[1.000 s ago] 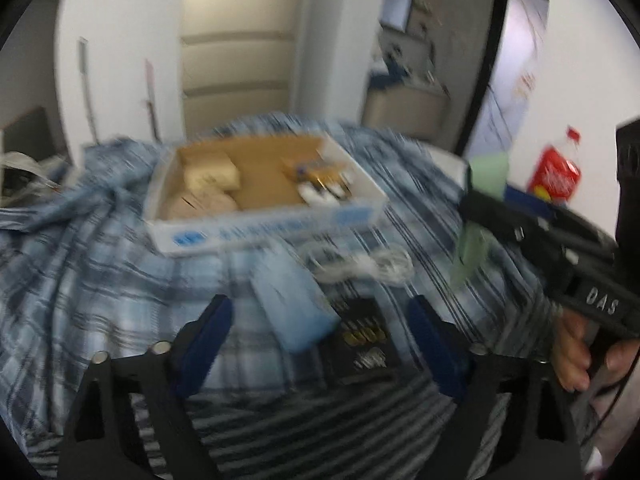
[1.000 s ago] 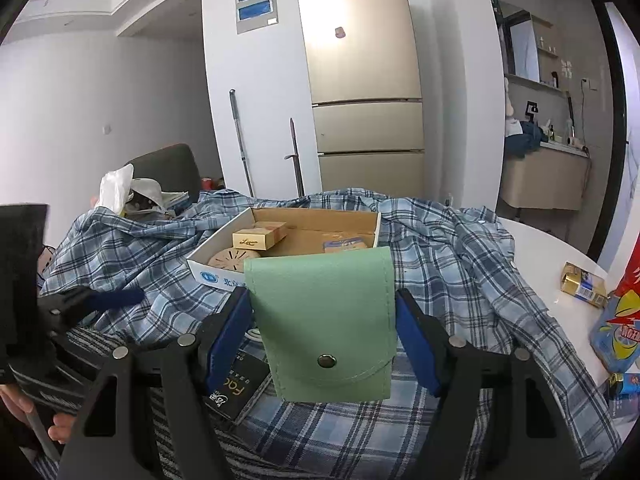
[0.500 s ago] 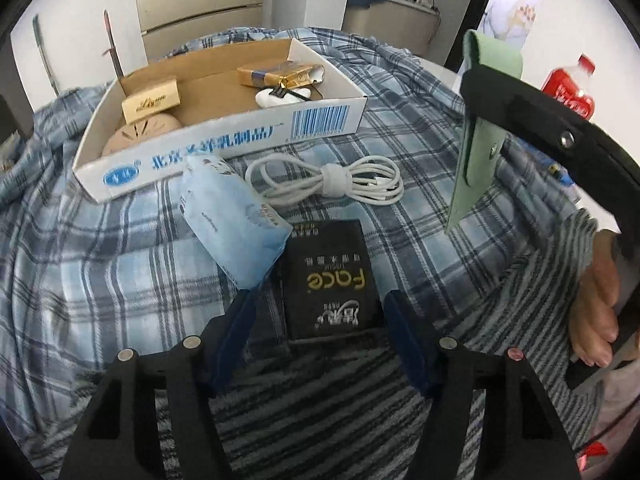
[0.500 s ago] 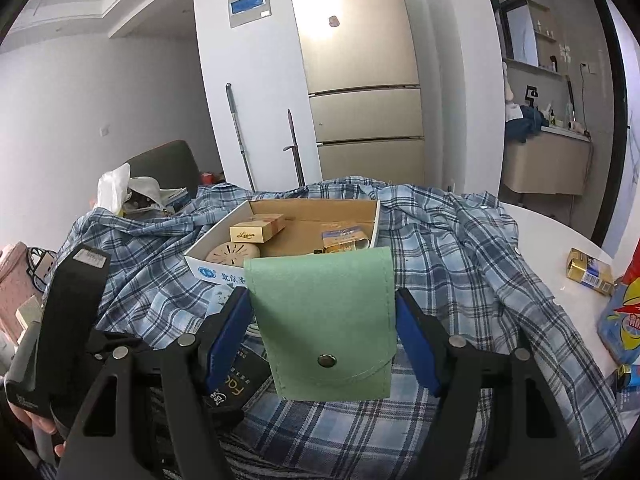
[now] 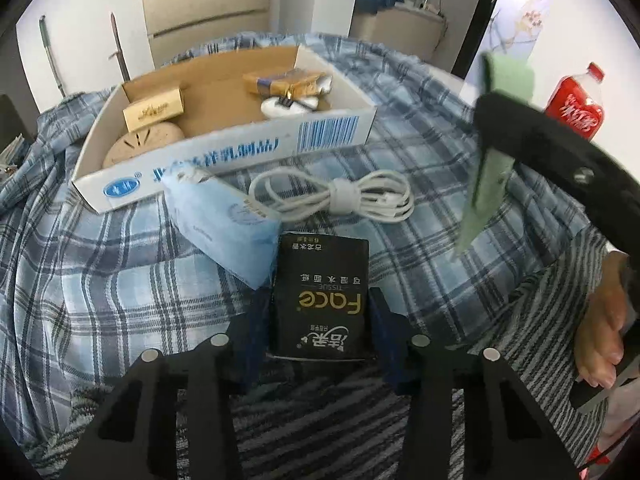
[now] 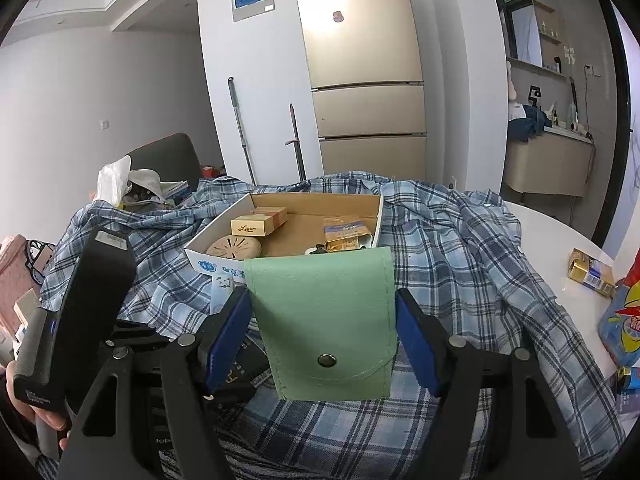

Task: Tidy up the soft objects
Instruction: 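Carry the pouch and tissue pack over the cardboard box and lower them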

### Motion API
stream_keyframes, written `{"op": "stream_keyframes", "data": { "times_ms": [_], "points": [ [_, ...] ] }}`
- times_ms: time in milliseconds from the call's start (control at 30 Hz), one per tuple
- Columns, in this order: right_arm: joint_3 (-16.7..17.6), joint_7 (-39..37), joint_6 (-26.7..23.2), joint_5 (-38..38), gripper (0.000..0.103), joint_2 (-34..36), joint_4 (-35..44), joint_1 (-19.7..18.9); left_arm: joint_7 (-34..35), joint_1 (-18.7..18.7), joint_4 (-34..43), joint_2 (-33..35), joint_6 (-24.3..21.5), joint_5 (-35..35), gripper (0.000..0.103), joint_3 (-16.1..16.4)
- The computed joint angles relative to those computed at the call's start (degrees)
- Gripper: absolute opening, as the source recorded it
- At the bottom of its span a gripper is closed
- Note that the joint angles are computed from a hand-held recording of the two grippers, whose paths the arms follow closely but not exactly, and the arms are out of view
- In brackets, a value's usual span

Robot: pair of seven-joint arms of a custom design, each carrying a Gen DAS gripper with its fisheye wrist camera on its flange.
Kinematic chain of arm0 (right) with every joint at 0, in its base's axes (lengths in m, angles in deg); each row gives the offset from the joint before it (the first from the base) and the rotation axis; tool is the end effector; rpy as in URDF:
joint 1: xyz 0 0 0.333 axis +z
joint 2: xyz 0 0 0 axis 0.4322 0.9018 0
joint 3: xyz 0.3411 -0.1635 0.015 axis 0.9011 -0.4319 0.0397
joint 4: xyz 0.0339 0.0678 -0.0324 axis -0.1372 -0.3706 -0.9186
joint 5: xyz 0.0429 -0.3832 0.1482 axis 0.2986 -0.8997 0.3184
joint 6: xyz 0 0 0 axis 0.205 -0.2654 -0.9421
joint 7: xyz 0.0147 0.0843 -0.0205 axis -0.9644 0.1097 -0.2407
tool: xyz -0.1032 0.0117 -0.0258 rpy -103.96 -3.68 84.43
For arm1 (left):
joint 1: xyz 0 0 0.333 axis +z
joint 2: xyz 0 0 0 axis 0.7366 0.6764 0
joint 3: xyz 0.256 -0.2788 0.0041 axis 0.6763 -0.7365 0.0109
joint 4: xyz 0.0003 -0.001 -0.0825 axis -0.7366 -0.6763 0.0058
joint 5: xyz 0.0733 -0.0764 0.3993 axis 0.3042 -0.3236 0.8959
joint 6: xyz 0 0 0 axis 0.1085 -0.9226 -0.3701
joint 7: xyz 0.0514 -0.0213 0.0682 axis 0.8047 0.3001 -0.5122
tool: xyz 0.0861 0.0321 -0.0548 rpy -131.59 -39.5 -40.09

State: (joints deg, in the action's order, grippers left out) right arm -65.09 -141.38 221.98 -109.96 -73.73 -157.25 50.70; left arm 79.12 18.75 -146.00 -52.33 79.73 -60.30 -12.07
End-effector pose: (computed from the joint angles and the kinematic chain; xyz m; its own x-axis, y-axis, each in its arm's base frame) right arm 0.5736 0.3391 0.4557 -0.0314 -0.9904 -0.1346 -0.5220 0.1311 -0.8428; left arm 0.6449 -0.4997 0.4174 -0.6647 -0.7370 0.1224 -0.6691 0.5144 -0.5365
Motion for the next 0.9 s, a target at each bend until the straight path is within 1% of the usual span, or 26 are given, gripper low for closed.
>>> {"op": "stream_keyframes", "data": {
  "times_ms": [67,100,167,233,267,300,333,367,400,467,500,533,700,767,800,900],
  "points": [
    [-0.09,0.64,0.29,-0.16,0.071,-0.10,-0.14,-0.13,-0.11,0.10,-4.22,-2.21,6.11,-0.02,0.048,0.19],
    [-0.11,1.14,0.28,-0.45,0.071,-0.18,-0.22,-0.14,-0.06,0.19,-6.60,-3.39,10.09,-0.09,0.048,0.24],
    [-0.05,1.53,0.23,-0.75,0.071,-0.23,-0.27,-0.18,-0.25,0.09,-9.51,-4.81,15.05,-0.25,0.048,0.55],
    [0.06,0.83,0.18,-0.32,0.071,-0.16,-0.21,-0.27,1.07,1.42,-13.44,-6.52,22.41,-1.70,0.048,-1.03],
    [0.11,0.27,0.00,0.13,0.071,-0.12,-0.17,-0.24,1.31,1.47,-14.65,-7.07,24.98,-2.25,0.048,-1.05],
    [0.08,0.35,-0.08,-0.01,0.071,-0.14,-0.18,-0.17,1.80,2.10,-16.55,-7.84,29.06,-3.12,0.048,-1.73],
    [0.05,0.69,-0.14,-0.40,0.071,-0.19,-0.17,-0.09,2.56,3.26,-18.08,-8.40,32.25,-4.03,0.048,-3.14],
    [0.03,1.09,-0.29,-0.81,0.071,-0.25,-0.20,-0.02,2.87,3.80,-19.66,-8.94,36.26,-4.94,0.048,-3.75],
    [0.06,1.32,-0.43,-1.06,0.071,-0.34,-0.25,0.01,2.94,3.02,-20.50,-9.30,38.73,-5.86,0.048,-2.86],
    [0.15,1.71,-0.55,-1.51,0.071,-0.44,-0.32,-0.01,3.32,2.33,-21.90,-9.85,43.21,-7.60,0.048,-2.22],
    [0.20,1.70,-0.68,-1.54,0.071,-0.42,-0.27,-0.03,3.79,0.28,-22.08,-10.01,44.86,-9.43,0.048,-0.06],
    [0.25,1.82,-1.07,-1.67,0.071,-0.52,-0.35,0.05,4.53,-1.16,-21.81,-9.94,45.29,-10.99,0.048,1.36],
    [0.62,2.74,-1.97,-3.03,0.071,-0.82,-0.52,0.10,6.38,0.16,-21.36,-9.75,45.21,-12.67,0.048,-0.36],
    [0.73,2.65,-2.04,-3.08,0.071,-0.81,-0.51,0.05,7.10,0.01,-21.80,-10.08,45.51,-13.21,0.048,-0.36],
    [0.75,2.69,-2.00,-3.14,0.071,-0.81,-0.51,0.00,7.60,-0.53,-21.61,-10.04,45.29,-13.69,0.048,0.16],
    [0.83,2.51,-2.00,-2.93,0.071,-0.82,-0.52,-0.05,8.44,-0.12,-21.47,-9.69,45.68,-13.87,0.048,-0.42]
  ]
}}
